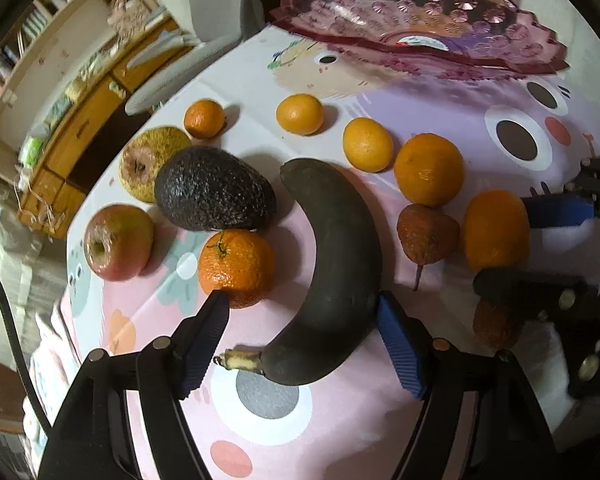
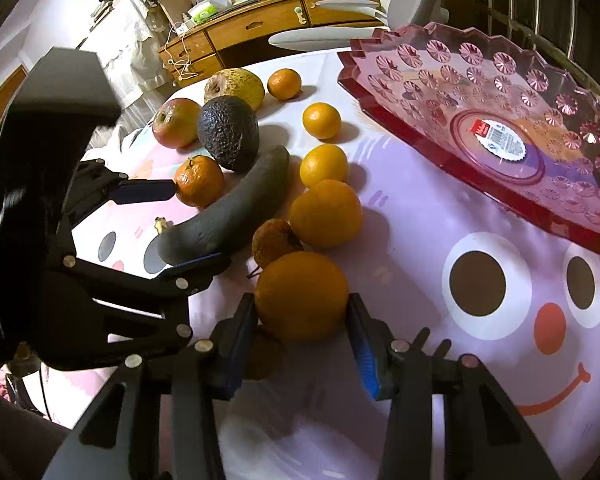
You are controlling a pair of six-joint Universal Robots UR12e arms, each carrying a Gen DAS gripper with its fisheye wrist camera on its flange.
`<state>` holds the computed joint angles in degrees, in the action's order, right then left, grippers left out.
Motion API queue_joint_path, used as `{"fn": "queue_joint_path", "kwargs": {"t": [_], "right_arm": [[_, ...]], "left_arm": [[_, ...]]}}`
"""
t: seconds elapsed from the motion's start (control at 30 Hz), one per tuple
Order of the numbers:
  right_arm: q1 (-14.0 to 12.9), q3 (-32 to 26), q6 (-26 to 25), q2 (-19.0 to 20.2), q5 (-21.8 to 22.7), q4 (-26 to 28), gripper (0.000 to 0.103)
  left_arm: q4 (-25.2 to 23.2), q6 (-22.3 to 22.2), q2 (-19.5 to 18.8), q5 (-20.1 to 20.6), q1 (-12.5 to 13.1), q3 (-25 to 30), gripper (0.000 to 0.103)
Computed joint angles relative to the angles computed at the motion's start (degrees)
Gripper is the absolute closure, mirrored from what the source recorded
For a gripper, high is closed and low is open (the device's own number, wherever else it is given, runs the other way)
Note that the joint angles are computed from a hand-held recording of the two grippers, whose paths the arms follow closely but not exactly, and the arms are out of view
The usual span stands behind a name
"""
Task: Organize fruits
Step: 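Reach the left tool to the dark banana while the right tool reaches an orange, then close the left tool on the banana while the right tool grips the orange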
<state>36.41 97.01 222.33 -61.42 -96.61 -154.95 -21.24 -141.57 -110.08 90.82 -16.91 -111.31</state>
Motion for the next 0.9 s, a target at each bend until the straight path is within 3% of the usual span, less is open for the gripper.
{"fn": "queue_joint_path", "kwargs": {"t": [0.07,0.27,0.33,0.4,0.43,0.63,0.73,0.9], "right_arm": [[0.0,0.4,0.8,-0.4,-0.3,0.5,0.058],[0.4,1.1,3.2,-1.5,-1.8,1.8,0.058],[0.7,1.1,3.7,-1.9,-2.4,2.5,0.059],[0.9,1.1,4.3,-2.1,-2.9,2.9,0.059],[1.1,1.2,4.7,-2.3,-3.2,3.2,0.059],[1.8,0.8,6.7,-2.7,-4.1,5.4,0.058],[2.0,0.2,7.9,-2.6,-4.5,6.4,0.058],[2.4,0.0,10.2,-3.0,-5.7,7.7,0.059]], "left_arm": [[4.3,2.2,0.1,-0.6,0.0,-1.6,0.033],[10.5,5.7,0.2,-0.4,-0.3,-3.8,0.048],[11.2,6.7,0.3,-1.4,-0.2,-4.2,0.055],[10.9,8.2,0.8,-3.7,0.4,-4.6,0.069],[10.0,9.2,1.1,-4.9,0.7,-4.6,0.07],[3.5,10.2,1.5,-8.0,1.5,-2.7,0.07],[-2.0,13.0,1.8,-10.9,2.4,-1.3,0.062],[-11.3,17.6,2.0,-15.2,3.1,1.1,0.037]]}}
